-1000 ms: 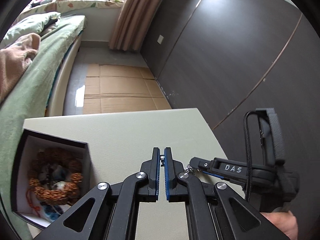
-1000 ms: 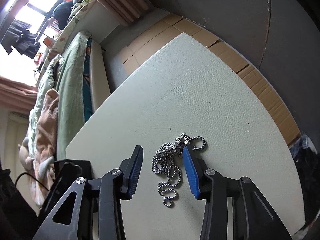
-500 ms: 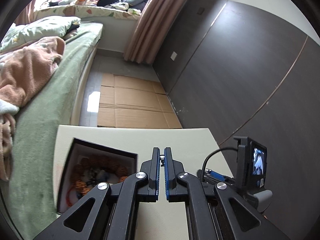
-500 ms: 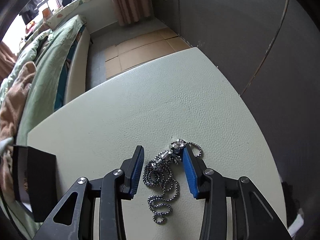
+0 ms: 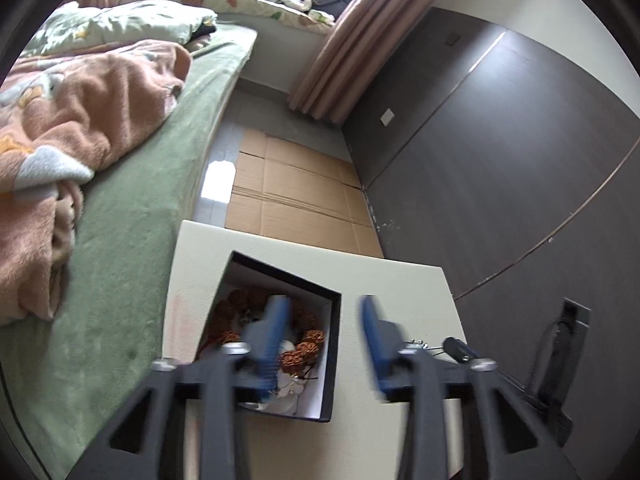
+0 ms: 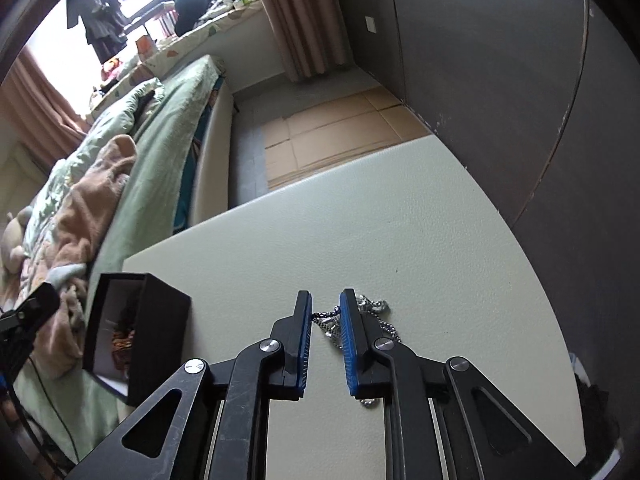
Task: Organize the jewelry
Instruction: 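Carry the chain over the box and open the left tool, then lower the dangling chain into the box with the right tool and open it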
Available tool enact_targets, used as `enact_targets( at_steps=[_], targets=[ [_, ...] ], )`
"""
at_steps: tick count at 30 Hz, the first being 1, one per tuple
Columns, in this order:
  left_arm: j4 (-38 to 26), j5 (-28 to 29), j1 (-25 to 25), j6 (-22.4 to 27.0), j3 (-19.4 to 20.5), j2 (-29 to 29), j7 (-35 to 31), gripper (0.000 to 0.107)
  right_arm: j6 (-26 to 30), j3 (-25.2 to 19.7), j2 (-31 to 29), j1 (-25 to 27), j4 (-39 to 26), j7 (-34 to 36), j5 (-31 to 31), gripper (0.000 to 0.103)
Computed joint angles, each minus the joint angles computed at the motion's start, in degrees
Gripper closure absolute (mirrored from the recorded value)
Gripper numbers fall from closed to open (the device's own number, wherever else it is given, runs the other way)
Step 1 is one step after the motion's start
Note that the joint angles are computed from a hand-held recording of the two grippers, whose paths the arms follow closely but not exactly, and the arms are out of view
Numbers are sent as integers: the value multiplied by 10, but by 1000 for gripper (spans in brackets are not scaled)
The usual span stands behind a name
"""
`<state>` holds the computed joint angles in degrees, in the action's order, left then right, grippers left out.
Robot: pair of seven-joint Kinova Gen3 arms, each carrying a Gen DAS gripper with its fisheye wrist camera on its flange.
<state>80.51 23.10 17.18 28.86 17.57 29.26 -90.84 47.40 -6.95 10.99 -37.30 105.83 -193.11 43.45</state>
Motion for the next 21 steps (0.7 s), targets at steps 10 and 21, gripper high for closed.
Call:
enact_targets(
  at_steps=[10, 21],
  targets=[
    [70, 39, -47, -40, 25, -49, -36, 37, 52, -39, -39, -37, -9, -68, 102, 90],
    [81, 84, -79, -48, 41, -54, -85, 37, 222, -58, -20, -80, -180, 83, 116, 90]
  ],
)
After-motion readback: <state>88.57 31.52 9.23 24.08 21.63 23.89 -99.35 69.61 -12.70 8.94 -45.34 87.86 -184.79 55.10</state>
